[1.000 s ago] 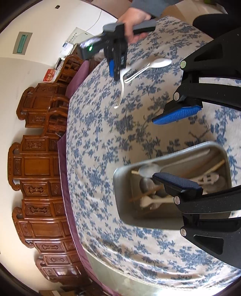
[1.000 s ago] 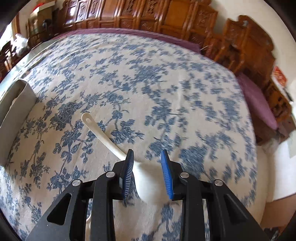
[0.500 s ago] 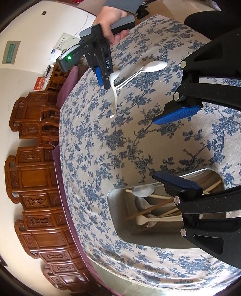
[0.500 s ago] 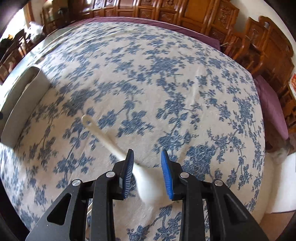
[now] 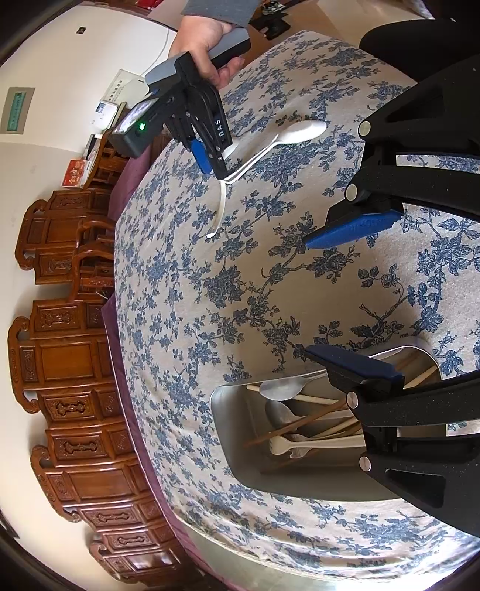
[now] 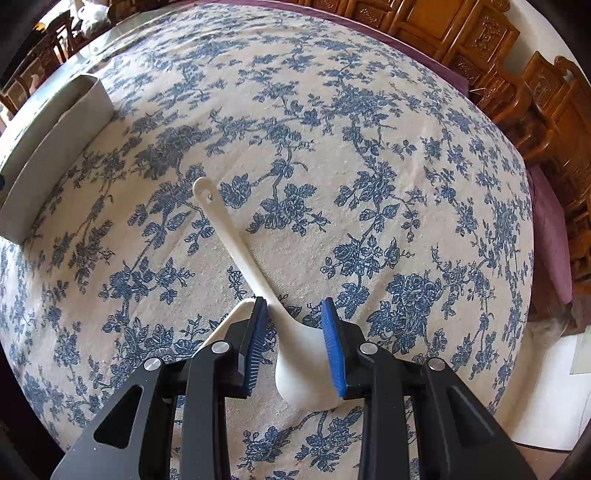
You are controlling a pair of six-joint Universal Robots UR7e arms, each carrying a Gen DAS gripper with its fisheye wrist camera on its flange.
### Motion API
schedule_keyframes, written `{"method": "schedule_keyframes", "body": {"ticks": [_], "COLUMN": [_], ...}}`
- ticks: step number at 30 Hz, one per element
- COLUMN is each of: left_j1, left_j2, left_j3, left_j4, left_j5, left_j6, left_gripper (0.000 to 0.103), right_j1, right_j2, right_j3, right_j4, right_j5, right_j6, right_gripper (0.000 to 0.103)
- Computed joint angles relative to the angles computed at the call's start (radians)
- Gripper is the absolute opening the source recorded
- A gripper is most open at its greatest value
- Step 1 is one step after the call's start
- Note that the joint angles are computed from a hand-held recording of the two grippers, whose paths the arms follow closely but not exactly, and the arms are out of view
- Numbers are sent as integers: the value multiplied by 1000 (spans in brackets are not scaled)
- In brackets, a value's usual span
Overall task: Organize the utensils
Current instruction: 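Grasp another white plastic spoon with the left tool while the right tool holds its spoon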
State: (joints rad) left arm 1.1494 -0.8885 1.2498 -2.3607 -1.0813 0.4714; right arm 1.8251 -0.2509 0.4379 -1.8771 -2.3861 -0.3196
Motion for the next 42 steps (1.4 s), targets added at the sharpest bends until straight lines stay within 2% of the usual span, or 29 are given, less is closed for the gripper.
{"method": "schedule_keyframes", "body": {"ticks": [2, 5, 7, 11, 20, 27, 33, 38, 42], "left_j1": [-1, -4, -7, -17, -64, -83, -98, -99, -98], "left_j2": [0, 0, 0, -6, -22, 25, 92, 149, 207], "left_j3": [1, 5, 10, 35, 108, 99, 70, 13, -56], "left_j4": [2, -1, -2, -20, -57, -24, -8, 44, 101], "left_j5": [0, 4, 7, 20, 16, -16, -8, -37, -48], "left_j6": [1, 3, 3, -1, 3, -70, -70, -103, -137], "left_gripper": [51, 51, 51, 51, 51, 51, 51, 51, 43], "right_j1": [-1, -3, 0, 3, 15, 14, 4, -4, -10], "right_j2": [10, -2, -23, -97, -331, -462, -522, -523, -527], "right_j3": [-18, 5, 54, 215, 672, 903, 1023, 1044, 1053], "right_j4": [32, 13, -25, -150, -545, -743, -879, -933, -948], "right_j5": [-11, 2, 0, -7, -23, -11, 46, 73, 84], "right_j6": [11, 22, 11, 37, 94, 137, 169, 175, 168], "right_gripper": [33, 29, 12, 11, 11, 11, 11, 11, 11]}}
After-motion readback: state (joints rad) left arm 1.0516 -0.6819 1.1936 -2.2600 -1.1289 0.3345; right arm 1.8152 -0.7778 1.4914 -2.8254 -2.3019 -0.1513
